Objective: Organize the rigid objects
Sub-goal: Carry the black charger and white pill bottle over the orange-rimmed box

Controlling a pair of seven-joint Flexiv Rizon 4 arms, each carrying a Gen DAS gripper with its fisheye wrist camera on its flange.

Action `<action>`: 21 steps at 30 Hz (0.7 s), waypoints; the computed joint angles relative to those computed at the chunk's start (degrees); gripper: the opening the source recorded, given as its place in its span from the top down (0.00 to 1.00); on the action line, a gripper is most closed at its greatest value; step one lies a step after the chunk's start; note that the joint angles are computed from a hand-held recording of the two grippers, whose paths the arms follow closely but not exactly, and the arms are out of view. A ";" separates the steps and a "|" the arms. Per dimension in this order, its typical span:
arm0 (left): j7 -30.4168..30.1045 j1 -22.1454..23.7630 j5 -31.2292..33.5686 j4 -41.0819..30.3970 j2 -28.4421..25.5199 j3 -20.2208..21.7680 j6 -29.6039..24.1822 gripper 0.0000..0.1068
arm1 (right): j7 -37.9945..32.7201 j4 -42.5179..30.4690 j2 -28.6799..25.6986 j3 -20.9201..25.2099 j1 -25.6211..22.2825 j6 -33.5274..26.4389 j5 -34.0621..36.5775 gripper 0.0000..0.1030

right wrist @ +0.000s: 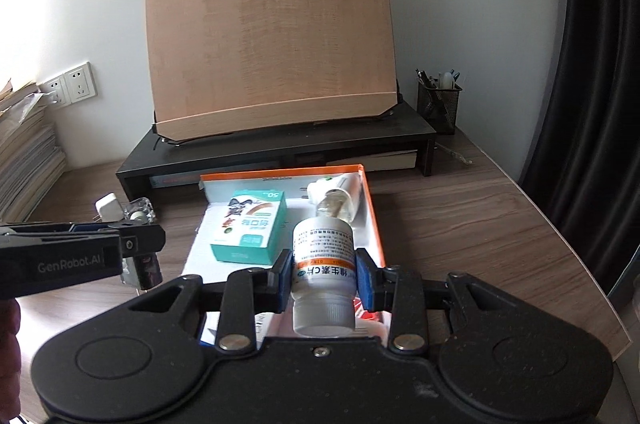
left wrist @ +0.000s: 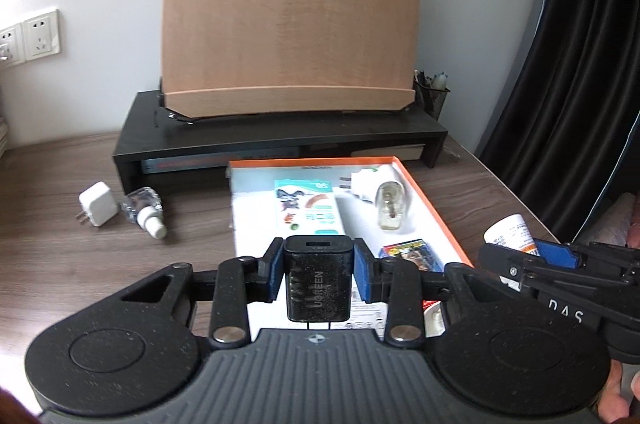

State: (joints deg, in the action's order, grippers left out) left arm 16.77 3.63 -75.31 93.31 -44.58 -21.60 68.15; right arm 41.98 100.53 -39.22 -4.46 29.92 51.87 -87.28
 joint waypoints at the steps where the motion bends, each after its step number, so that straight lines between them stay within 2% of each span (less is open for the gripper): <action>1: 0.16 -0.34 -0.17 0.02 -0.06 -0.07 0.52 0.67 | 0.38 0.31 0.16 -0.16 -0.38 0.53 -0.57 0.61; 11: -2.43 -1.79 1.85 0.37 -0.41 -0.34 2.95 0.67 | 2.57 0.20 -0.16 -0.07 -3.94 5.11 -5.72 0.61; 21: -5.89 -0.95 5.73 1.01 -0.87 -1.49 3.24 0.66 | 2.46 0.13 -0.35 0.20 -5.05 6.23 -6.51 0.61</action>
